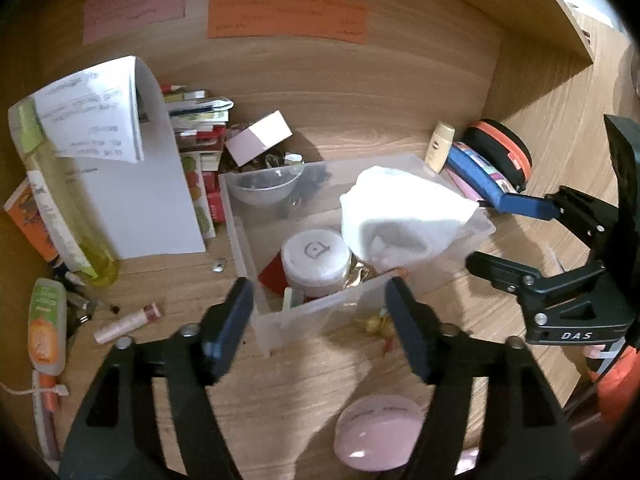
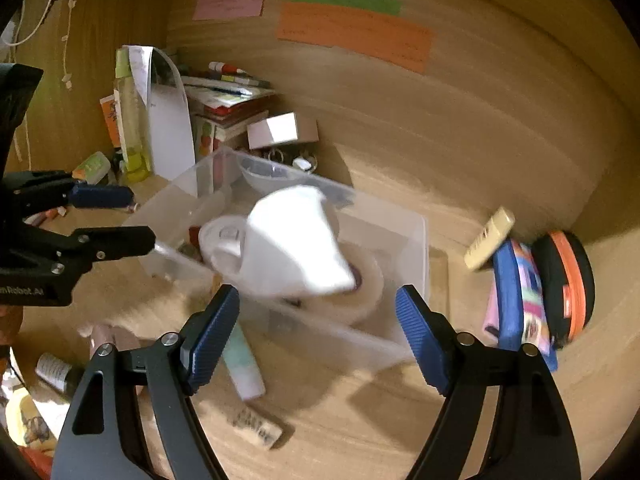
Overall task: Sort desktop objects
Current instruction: 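Grasp the eraser with the right gripper while the left grasps the pink round case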
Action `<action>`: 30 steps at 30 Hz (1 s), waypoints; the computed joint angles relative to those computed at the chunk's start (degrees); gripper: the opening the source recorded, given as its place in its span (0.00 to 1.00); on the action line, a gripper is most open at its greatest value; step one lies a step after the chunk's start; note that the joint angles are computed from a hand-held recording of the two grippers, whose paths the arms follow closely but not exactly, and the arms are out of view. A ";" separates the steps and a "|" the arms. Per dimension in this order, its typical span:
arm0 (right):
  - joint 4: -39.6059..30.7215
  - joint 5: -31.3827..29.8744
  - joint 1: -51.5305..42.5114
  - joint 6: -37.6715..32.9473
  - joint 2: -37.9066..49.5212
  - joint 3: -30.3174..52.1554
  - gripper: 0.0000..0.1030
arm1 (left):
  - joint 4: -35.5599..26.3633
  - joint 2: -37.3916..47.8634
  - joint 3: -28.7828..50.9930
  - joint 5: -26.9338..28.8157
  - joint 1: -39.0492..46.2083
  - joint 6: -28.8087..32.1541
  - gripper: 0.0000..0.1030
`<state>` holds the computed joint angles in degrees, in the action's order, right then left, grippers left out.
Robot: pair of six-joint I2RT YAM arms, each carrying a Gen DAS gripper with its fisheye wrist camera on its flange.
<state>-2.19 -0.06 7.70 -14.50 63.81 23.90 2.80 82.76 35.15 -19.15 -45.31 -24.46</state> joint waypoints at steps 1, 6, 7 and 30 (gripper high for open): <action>-0.36 0.11 -0.14 0.12 -1.36 -1.09 0.76 | -0.32 -0.30 -0.23 -0.56 -0.42 -0.08 0.69; -2.33 0.15 -1.00 0.23 -7.31 -5.17 0.76 | -2.21 -2.20 -1.90 -3.21 -3.39 -1.84 0.75; -2.91 0.46 -1.04 0.19 -8.83 -6.05 0.76 | -2.49 -2.76 -2.50 -3.79 -4.13 -2.41 0.76; 0.17 -5.36 -3.96 0.35 -5.28 -16.10 0.77 | -3.55 0.64 -6.18 0.33 -11.65 -8.49 0.78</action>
